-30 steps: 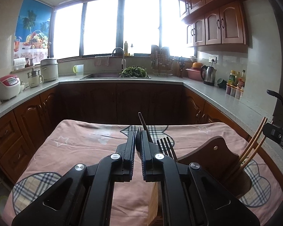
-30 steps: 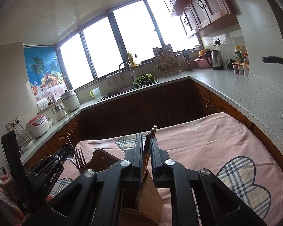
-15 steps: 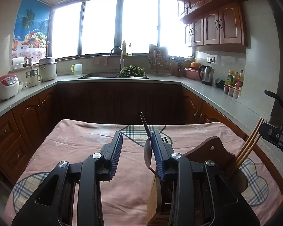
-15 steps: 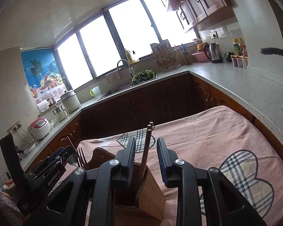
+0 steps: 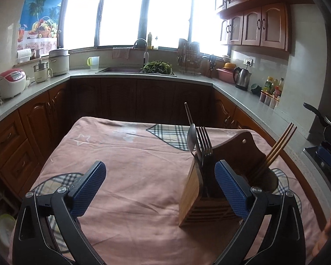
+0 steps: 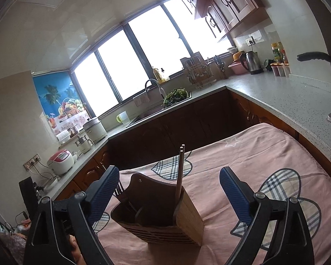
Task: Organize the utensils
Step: 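Move both open grippers back to the utensil pile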
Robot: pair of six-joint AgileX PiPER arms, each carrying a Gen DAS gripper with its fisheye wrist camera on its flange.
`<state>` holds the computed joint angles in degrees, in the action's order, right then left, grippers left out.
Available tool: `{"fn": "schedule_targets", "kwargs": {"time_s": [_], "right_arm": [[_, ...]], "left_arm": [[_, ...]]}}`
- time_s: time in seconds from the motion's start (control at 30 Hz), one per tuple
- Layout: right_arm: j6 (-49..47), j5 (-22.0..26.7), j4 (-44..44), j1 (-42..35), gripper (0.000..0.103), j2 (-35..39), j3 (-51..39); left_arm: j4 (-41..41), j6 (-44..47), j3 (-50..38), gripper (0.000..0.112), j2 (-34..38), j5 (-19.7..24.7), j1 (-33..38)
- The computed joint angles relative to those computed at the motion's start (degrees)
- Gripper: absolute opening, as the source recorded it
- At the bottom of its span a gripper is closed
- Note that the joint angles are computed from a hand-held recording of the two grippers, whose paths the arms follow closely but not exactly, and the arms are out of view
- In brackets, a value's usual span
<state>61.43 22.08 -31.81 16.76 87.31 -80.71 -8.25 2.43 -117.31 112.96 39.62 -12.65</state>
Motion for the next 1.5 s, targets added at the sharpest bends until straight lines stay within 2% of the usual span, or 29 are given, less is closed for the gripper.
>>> {"fn": "schedule_targets", "kwargs": {"time_s": [0.3,0.57,0.77,1.13,1.37,1.5], "right_arm": [[5.3,4.94,-3.41,6.07,0.094,-8.45,7.82],[15.72,10.46,-10.69,14.36,0.095,-15.02,15.33],[24.27,15.75,-15.87,21.14,0.095,-19.23,20.91],[32.47,25.36,-18.2,32.37,0.095,-24.87,27.22],[38.74,31.49,-21.02,39.99,0.095,-26.51,29.95],[40.32,33.08,-21.11,42.33,0.095,-26.79,31.36]], "left_arm": [[-7.78,6.64,18.6,0.101,-13.68,1.12,4.62],[-13.75,11.29,31.84,0.101,-23.33,2.5,7.7],[-15.52,14.59,38.81,0.101,-28.7,3.41,9.01],[-18.6,18.64,48.83,0.101,-35.24,5.42,12.62],[-17.82,20.92,54.09,0.101,-39.19,5.27,11.73],[-16.2,19.94,56.89,0.101,-41.17,4.42,10.05]]}}
